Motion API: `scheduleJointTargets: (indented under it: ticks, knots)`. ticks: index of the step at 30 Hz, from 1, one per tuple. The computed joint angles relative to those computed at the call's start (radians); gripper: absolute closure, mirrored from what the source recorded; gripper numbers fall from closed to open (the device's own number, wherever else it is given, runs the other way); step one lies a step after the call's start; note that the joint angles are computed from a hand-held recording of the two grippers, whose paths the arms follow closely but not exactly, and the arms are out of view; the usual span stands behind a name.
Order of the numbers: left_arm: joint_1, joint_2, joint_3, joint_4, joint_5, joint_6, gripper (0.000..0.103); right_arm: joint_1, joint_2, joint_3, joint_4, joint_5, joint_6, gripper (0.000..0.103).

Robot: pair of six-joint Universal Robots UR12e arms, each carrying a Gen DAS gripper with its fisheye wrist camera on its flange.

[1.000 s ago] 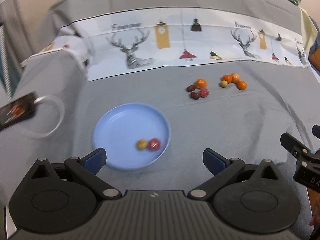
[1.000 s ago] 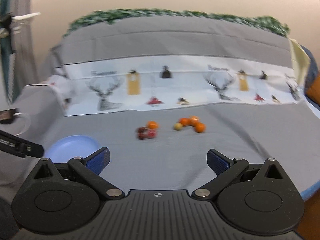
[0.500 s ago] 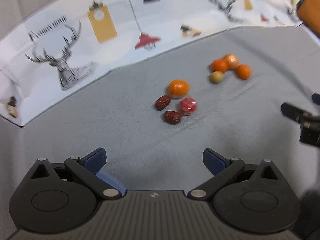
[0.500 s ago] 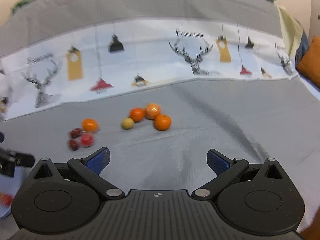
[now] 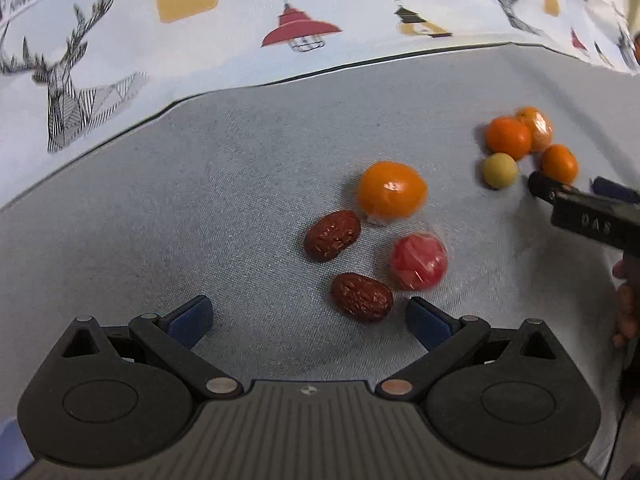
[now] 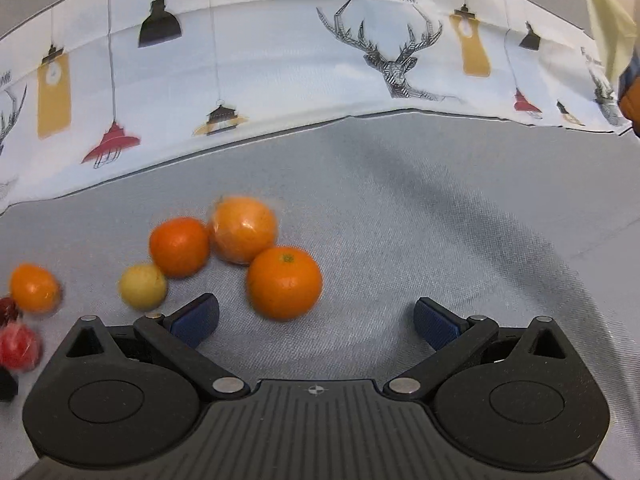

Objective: Organize fruits
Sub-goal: 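Grasp the orange tangerine with the right tool while the left tool grasps a red date, then carry the tangerine and date over the blue plate and release both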

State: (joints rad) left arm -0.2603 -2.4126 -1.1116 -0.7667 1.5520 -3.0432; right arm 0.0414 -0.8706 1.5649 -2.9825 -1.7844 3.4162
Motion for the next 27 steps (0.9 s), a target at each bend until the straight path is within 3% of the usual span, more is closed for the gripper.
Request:
scheduleJointTargets:
  ticks: [1, 2, 3, 4, 5, 6, 7, 8, 12, 15, 24, 27]
  knots:
    - [0.0, 0.003, -0.007, 0.016, 0.005, -0.017, 0.004, 0.001, 0.002, -0.001, -0.009, -0.003, -0.011, 0.001]
    - [-0.001, 0.009, -0.019, 0.042, 0.003, -0.019, 0.023, 0.001, 0.001, 0.001, -0.011, -0.002, -0.011, 0.001]
    - [0.003, 0.017, -0.031, 0.054, -0.023, -0.003, 0.05, -0.001, -0.002, 0.004, -0.011, 0.004, -0.011, 0.002]
    - [0.005, 0.024, -0.039, 0.058, -0.045, 0.012, 0.063, -0.001, -0.003, 0.007, -0.013, 0.004, -0.013, 0.012]
    - [0.002, 0.029, -0.045, 0.062, -0.041, 0.028, 0.069, 0.0, -0.005, 0.01, -0.024, -0.001, -0.008, 0.028]
    - [-0.002, 0.034, -0.057, 0.091, -0.03, 0.045, 0.069, 0.0, -0.008, 0.015, -0.031, 0.0, -0.007, 0.036]
    - [-0.004, 0.04, -0.075, 0.131, -0.025, 0.071, 0.069, 0.0, -0.01, 0.018, -0.036, 0.011, -0.01, 0.055]
    - [-0.008, 0.045, -0.086, 0.149, -0.015, 0.095, 0.069, -0.002, -0.014, 0.021, -0.041, 0.03, -0.017, 0.068]
    - [-0.004, 0.08, -0.11, 0.108, -0.036, 0.061, 0.069, 0.002, -0.044, 0.031, 0.022, 0.039, 0.022, 0.068]
    - [-0.004, 0.143, -0.181, 0.135, -0.025, 0.048, 0.069, 0.007, -0.091, 0.077, 0.016, 0.045, 0.073, 0.068]
    - [0.022, 0.413, -0.471, 0.212, -0.045, -0.033, 0.069, 0.06, -0.297, 0.281, -0.16, 0.05, 0.019, 0.068]
    - [0.036, 0.497, -0.556, 0.24, -0.035, -0.063, 0.069, 0.087, -0.364, 0.331, -0.18, 0.067, 0.019, 0.068]
